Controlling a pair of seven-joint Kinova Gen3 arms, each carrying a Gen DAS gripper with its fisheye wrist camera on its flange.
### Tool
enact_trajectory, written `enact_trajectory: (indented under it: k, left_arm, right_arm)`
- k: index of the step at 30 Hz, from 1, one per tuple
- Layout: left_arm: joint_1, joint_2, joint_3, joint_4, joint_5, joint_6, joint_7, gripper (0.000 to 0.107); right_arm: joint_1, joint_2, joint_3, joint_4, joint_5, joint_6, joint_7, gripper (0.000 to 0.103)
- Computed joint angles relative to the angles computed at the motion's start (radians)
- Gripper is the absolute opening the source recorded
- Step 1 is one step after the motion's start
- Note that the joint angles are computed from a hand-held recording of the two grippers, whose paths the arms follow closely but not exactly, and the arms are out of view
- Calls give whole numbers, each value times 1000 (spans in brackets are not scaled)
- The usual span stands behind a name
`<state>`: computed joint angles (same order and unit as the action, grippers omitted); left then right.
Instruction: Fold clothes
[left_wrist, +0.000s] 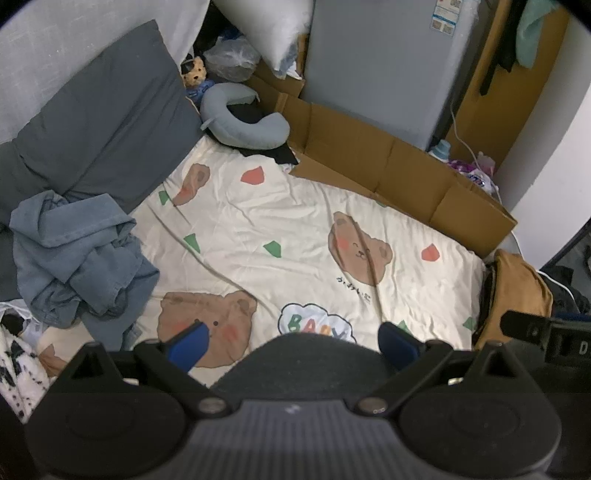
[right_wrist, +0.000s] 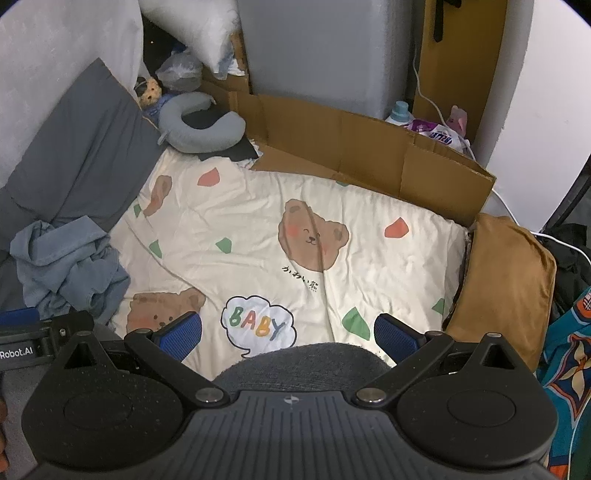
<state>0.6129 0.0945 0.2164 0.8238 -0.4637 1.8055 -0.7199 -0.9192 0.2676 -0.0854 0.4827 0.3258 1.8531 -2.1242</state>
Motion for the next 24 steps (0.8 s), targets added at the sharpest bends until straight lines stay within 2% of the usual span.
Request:
enact_trajectory:
  k: [3,6,8,12,19,24]
  left_arm:
    - [-1,2,0,-5,-1,3,4,99]
    - [36,12,2,-8,-46,14,10,99]
    - [33,13,2,-13,-42,19,6,99]
    - [30,18,-1,-23,-34,25,7,99]
    - [11,0,-9,8,-11,-2,6,99]
    - [14,-1,2,11,-31,3,5,99]
  right_arm:
    - [5,0,-1,-3,-11,-1,-14,102]
    - [13,4,-1,-2,-26,-1,-1,102]
    - [28,-23,-9,38,-41,-25,-6,102]
    - [35,3,-12,-6,-48,2,2,102]
    - [36,-25,-17,54,-43,-38,-14,102]
    - [26,-27,-23,59,-26,-41,-27,102]
